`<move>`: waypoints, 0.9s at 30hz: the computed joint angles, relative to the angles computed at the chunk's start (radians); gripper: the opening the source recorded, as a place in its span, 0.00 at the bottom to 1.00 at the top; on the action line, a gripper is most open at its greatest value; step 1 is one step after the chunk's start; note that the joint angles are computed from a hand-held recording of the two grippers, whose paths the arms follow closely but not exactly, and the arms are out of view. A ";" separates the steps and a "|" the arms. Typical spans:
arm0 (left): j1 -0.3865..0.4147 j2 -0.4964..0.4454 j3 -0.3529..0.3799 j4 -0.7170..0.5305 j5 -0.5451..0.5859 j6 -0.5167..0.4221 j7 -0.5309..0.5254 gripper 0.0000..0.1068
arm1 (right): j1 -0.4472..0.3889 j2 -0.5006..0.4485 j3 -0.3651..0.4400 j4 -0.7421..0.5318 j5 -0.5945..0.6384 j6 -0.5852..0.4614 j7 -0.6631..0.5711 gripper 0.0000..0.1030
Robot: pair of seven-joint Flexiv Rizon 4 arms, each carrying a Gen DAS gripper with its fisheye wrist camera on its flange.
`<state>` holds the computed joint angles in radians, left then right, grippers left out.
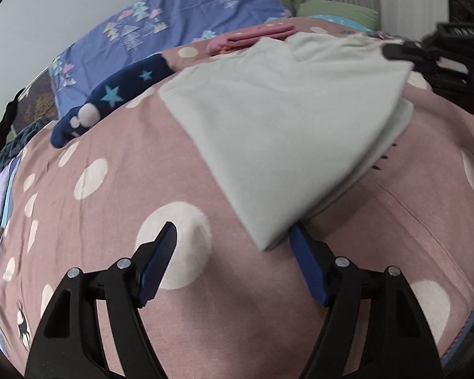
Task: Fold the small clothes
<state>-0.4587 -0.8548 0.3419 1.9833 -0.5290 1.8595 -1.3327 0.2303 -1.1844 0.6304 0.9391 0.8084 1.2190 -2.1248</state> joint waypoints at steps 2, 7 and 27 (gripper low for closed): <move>0.035 0.014 -0.029 0.013 0.008 0.015 -0.014 0.69 | 0.036 0.013 -0.070 0.020 -0.033 0.032 0.079 0.04; 0.070 0.025 -0.058 0.038 0.018 0.022 -0.020 0.73 | 0.094 0.033 -0.188 0.109 -0.154 0.092 0.245 0.05; 0.420 0.019 -0.388 -0.015 0.288 0.028 -0.121 0.34 | 0.142 0.038 -0.224 0.191 -0.492 0.152 0.405 0.00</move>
